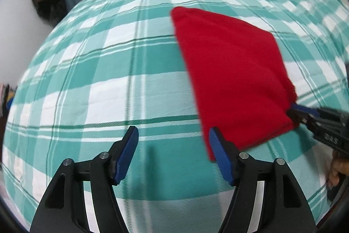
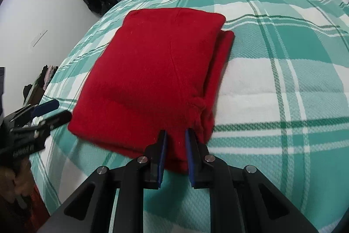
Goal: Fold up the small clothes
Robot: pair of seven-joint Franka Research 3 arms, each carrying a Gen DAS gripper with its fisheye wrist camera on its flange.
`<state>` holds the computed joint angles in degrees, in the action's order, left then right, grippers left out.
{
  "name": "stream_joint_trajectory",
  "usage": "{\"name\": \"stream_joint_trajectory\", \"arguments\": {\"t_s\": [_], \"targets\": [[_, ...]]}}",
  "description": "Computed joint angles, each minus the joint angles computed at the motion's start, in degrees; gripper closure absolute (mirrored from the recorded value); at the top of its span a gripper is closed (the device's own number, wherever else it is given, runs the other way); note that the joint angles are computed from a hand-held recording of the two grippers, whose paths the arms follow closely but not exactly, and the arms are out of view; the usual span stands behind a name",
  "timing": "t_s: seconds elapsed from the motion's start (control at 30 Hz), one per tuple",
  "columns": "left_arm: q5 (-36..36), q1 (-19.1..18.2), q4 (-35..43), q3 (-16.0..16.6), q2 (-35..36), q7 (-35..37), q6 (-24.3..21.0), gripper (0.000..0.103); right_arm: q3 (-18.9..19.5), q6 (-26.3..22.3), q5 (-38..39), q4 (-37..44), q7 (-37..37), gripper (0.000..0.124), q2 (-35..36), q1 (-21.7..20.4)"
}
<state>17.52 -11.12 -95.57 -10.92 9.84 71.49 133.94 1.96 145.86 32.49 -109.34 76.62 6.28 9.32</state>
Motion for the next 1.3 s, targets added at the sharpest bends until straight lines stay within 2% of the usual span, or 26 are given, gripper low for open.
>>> {"name": "stream_joint_trajectory", "arguments": {"t_s": [0.2, 0.23, 0.3, 0.33, 0.37, 0.47, 0.57, 0.63, 0.73, 0.8, 0.83, 0.87, 0.9, 0.93, 1.0, 1.1, 1.3], "targets": [[-6.37, 2.41, 1.32, 0.32, 1.31, 0.2, 0.42, 0.032, -0.49, -4.31, 3.09, 1.23, -1.17, 0.106, -0.8, -1.34], [-7.78, 2.8, 1.12, 0.13, 1.27, 1.07, 0.99, 0.03, -0.48, -3.91, 4.84, 0.83, -2.27, 0.1, -1.58, -1.57], [-11.85, 3.7, 0.84, -0.46, 1.44, 3.47, 2.27, 0.026, -0.75, -2.37, 8.12, 0.22, -3.74, 0.077, -2.63, -1.95], [-14.08, 4.1, 1.15, -0.75, 1.9, 4.5, 2.65, 0.026, -1.02, -1.65, 10.94, 0.48, -4.38, 0.056, -2.47, -2.37], [-16.34, 4.46, 1.72, -1.03, 2.6, 5.25, 2.92, 0.026, -1.25, -1.33, 13.4, 0.98, -4.73, 0.051, -1.96, -2.78], [-21.5, 5.12, 4.64, -1.92, 5.17, 6.95, 1.35, 0.026, -1.78, -2.78, 22.62, 5.36, -5.3, 0.051, 2.42, -5.3], [-26.86, 5.89, 7.59, -3.47, 7.68, 11.02, -1.0, 0.026, -1.21, -10.02, 27.16, 15.7, -2.06, 0.051, 12.04, -9.01], [-29.32, 6.16, 9.59, -4.12, 9.33, 13.01, -2.64, 0.026, 0.84, -15.15, 30.07, 22.92, -0.84, 0.052, 18.2, -11.84], [-36.47, 7.9, 14.09, -5.81, 13.13, 16.2, -7.34, 0.021, 4.21, -16.21, 33.94, 30.04, 0.54, 0.052, 24.44, -14.16], [-37.85, 7.86, 16.62, -6.04, 15.05, 17.07, -9.58, 0.021, 5.42, -16.67, 33.06, 34.9, 3.48, 0.06, 28.15, -14.25], [-37.42, 7.51, 17.33, -5.89, 15.38, 17.38, -10.21, 0.026, 5.78, -16.94, 31.85, 36.54, 4.75, 0.078, 29.3, -14.19], [-37.2, 7.28, 17.68, -5.89, 15.43, 17.98, -10.64, 0.038, 5.6, -16.94, 29.48, 37.99, 6.32, 0.105, 30.13, -13.67], [-38.56, 7.78, 18.15, -6.49, 15.69, 19.53, -11.7, 0.067, 5.09, -16.01, 26.69, 38.16, 7.47, 0.107, 29.93, -12.91], [-38.69, 7.63, 18.15, -6.3, 15.5, 19.34, -12.08, 0.073, 5.09, -15.18, 25.08, 38.19, 7.62, 0.108, 29.64, -12.77], [-38.83, 7.42, 16.33, -5.87, 13.88, 19.43, -10.29, 0.078, 5.68, -12.52, 23.66, 36.0, 5.44, 0.111, 27.27, -12.74], [-40.07, 7.4, 14.48, -5.61, 11.55, 19.03, -8.02, 0.08, 6.28, -10.08, 23.05, 33.19, 1.5, 0.112, 23.47, -12.82], [-43.73, 8.17, 12.85, -5.39, 6.46, 22.58, -7.43, 0.08, 5.84, -10.06, 23.27, 32.42, -2.86, 0.112, 18.52, -12.52]]}}
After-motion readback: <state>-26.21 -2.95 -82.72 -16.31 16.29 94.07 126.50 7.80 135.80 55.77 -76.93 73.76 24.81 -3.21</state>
